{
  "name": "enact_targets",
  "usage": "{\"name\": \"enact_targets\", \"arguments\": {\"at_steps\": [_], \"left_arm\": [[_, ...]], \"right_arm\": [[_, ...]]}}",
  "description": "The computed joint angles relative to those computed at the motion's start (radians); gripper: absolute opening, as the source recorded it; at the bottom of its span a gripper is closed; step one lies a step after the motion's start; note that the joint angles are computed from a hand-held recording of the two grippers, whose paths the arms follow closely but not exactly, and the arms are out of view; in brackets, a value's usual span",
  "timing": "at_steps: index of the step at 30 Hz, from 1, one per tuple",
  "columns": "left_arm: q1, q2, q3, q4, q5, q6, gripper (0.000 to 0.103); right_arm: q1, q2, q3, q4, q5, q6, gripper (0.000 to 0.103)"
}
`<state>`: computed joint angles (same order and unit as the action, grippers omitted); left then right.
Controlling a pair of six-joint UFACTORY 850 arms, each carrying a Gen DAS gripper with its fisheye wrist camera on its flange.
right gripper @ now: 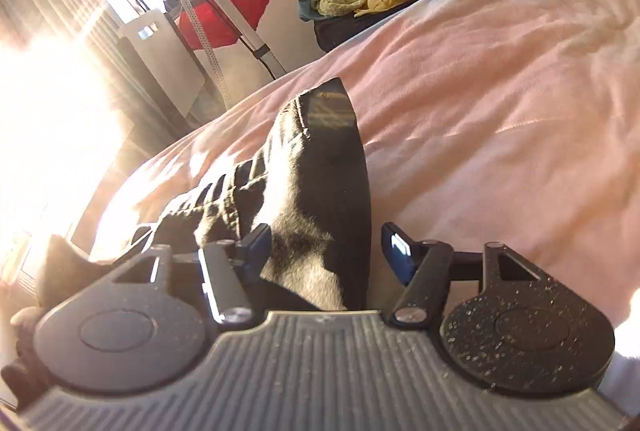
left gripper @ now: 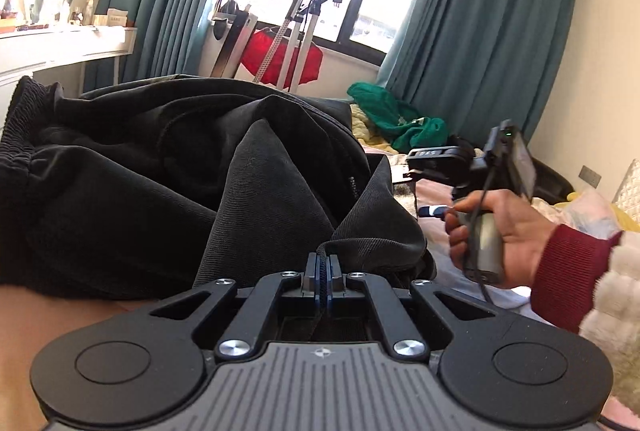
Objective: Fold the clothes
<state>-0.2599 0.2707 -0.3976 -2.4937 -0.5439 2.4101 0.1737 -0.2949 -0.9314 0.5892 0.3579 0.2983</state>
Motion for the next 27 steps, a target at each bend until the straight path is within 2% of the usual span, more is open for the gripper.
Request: {"name": "enact_targets", "arguments": {"at_steps": [1,3,5,6,9,11,13,15,17,22,27], "left_arm": [[0.004,-0.013,0.000,0.002,-0.024,0.014,0.003],[0.008,-0.034,0.001,-0.003,-0.067,0.053,0.003],[0.001,-0.043,0.006,-0.022,-0.092,0.114,0.003],[-0.001,-0.043,0.010,-0.028,-0.100,0.137,0.003],[0.023,-0.032,0.018,0.066,-0.153,0.062,0.003],[0.024,-0.025,0.031,0.077,-0.192,0.070,0.003],[0.015,-0.017,0.045,0.065,-0.221,0.109,0.003],[-0.016,-0.013,0.046,0.063,-0.215,0.131,0.003],[-0.024,-0.008,0.046,0.133,-0.215,0.073,0.003],[-0.073,0.021,0.067,0.151,-0.164,0.097,0.004],[-0.128,0.027,0.070,0.059,-0.044,0.157,0.005]], "right_arm": [[-0.009,-0.024,-0.024,0.004,-0.011,-0.005,0.033],[-0.001,-0.017,-0.022,0.071,0.026,-0.101,0.016],[0.007,-0.009,-0.019,0.128,0.065,-0.188,0.015],[0.007,0.027,0.014,0.142,0.099,-0.187,0.014],[0.009,0.136,0.105,0.188,0.196,-0.189,0.013],[0.008,0.229,0.182,0.259,0.256,-0.220,0.013],[0.018,0.343,0.277,0.384,0.351,-0.304,0.013],[0.030,0.463,0.378,0.506,0.425,-0.360,0.013],[0.043,0.586,0.478,0.623,0.474,-0.385,0.013],[0.105,0.805,0.695,0.808,0.429,-0.264,0.013],[0.188,0.866,0.778,0.908,0.357,-0.090,0.017]]}}
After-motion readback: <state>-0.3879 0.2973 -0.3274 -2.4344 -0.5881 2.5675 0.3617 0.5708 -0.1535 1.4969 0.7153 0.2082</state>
